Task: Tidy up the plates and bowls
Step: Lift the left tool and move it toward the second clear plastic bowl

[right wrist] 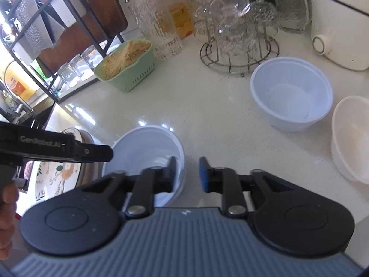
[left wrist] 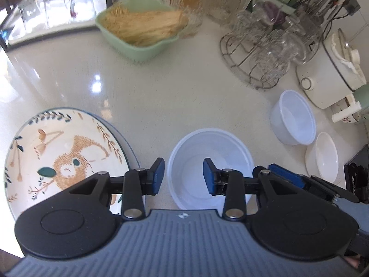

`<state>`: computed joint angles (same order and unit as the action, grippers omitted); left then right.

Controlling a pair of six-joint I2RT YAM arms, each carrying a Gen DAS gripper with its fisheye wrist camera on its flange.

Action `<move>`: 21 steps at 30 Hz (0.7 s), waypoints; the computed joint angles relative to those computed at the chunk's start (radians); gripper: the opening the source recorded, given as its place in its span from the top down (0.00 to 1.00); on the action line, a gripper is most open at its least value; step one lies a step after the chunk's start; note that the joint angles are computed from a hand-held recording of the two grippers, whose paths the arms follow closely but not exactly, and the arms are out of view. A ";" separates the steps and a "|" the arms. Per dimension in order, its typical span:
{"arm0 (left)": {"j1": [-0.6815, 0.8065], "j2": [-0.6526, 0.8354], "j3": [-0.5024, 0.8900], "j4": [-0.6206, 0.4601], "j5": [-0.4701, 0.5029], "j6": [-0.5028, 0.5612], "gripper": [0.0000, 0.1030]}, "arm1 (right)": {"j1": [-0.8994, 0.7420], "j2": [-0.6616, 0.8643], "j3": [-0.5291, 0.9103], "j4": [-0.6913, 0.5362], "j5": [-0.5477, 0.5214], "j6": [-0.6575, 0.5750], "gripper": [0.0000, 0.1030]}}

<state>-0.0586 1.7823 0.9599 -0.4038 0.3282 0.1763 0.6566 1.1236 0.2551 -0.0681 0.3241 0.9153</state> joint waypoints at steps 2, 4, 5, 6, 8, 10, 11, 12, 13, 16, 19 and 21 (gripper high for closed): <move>-0.001 -0.041 -0.015 -0.003 -0.001 -0.004 0.59 | 0.012 -0.054 0.000 -0.053 0.028 0.007 0.45; -0.003 -0.089 -0.029 -0.009 -0.001 -0.008 0.59 | 0.018 -0.102 0.007 -0.113 0.047 0.013 0.39; -0.005 -0.112 -0.035 -0.012 -0.005 -0.011 0.58 | 0.022 -0.132 0.006 -0.137 0.059 0.017 0.39; -0.007 -0.135 -0.040 -0.016 -0.009 -0.012 0.56 | 0.025 -0.160 0.006 -0.161 0.068 0.018 0.39; -0.008 -0.179 -0.051 -0.026 -0.012 -0.013 0.46 | 0.024 -0.209 0.013 -0.211 0.078 0.015 0.39; -0.010 -0.220 -0.057 -0.039 -0.009 -0.009 0.45 | 0.034 -0.256 0.023 -0.260 0.100 0.015 0.39; -0.011 -0.239 -0.058 -0.046 -0.012 -0.004 0.41 | 0.043 -0.277 0.029 -0.286 0.115 0.018 0.39; -0.011 -0.259 -0.062 -0.048 -0.015 0.000 0.38 | 0.050 -0.294 0.040 -0.312 0.129 0.018 0.39; -0.011 -0.278 -0.065 -0.049 -0.013 0.004 0.35 | 0.061 -0.316 0.050 -0.341 0.147 0.015 0.39; 0.001 -0.324 -0.064 -0.074 0.004 0.024 0.35 | 0.117 -0.350 0.093 -0.429 0.229 0.041 0.39; 0.014 -0.372 -0.064 -0.093 0.021 0.032 0.35 | 0.158 -0.377 0.127 -0.498 0.287 0.079 0.39; 0.027 -0.404 -0.066 -0.107 0.038 0.034 0.34 | 0.180 -0.383 0.151 -0.532 0.308 0.097 0.39</move>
